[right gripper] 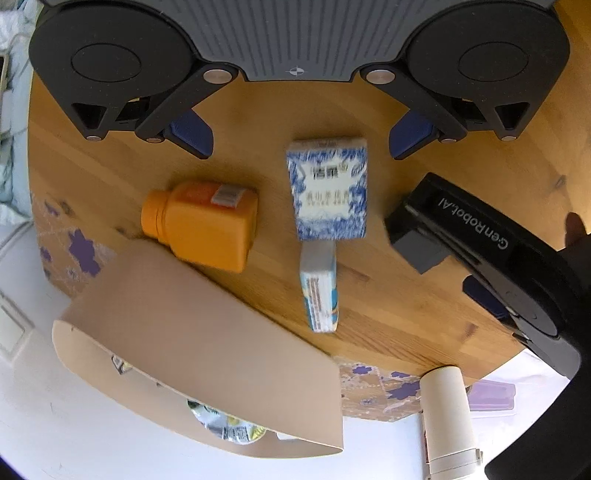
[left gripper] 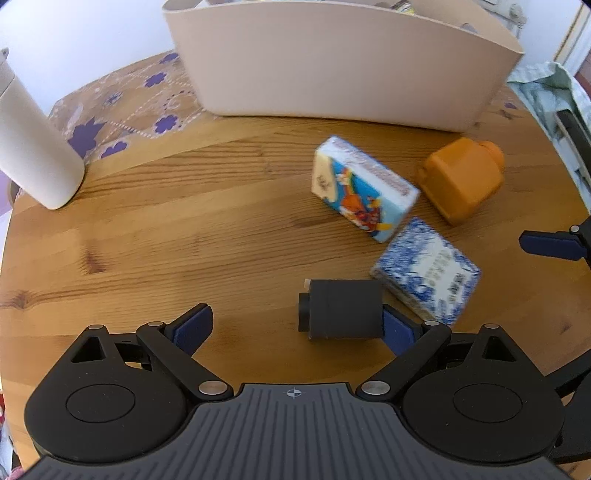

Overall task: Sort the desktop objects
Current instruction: 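Move both grippers back to the black box and patterned tissue pack, then grasp the black box with the left gripper while the right grasps the tissue pack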

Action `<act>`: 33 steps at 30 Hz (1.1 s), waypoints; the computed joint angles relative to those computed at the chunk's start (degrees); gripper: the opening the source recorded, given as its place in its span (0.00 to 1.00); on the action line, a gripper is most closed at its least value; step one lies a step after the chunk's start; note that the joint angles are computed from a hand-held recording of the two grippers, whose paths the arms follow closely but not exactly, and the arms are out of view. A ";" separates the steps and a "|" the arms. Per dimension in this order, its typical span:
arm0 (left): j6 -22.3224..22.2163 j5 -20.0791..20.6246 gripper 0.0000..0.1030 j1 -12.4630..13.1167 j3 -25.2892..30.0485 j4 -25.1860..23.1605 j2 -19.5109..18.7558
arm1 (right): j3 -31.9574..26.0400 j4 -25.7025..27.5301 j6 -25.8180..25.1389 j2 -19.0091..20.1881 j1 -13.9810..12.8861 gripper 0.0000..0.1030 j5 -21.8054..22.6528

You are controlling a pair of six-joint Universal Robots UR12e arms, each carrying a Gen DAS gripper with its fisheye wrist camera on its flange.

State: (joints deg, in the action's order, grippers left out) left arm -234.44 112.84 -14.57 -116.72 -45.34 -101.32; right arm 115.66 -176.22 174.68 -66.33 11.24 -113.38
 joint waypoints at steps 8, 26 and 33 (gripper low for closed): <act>-1.57 -0.45 0.93 1.37 -1.51 -0.37 1.00 | -1.37 0.11 -0.90 1.14 -0.42 0.85 1.93; 2.04 0.84 0.44 1.09 -2.84 3.58 1.84 | -0.30 2.17 2.21 -0.85 -1.21 0.42 6.60; 3.78 3.47 0.44 -0.19 -3.74 2.15 4.01 | 2.63 0.25 2.44 -3.98 -1.11 0.42 5.86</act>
State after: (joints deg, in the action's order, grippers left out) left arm -230.65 116.32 -14.76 -120.45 -43.19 -97.32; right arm 118.30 -175.97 177.12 -70.31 10.13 -107.53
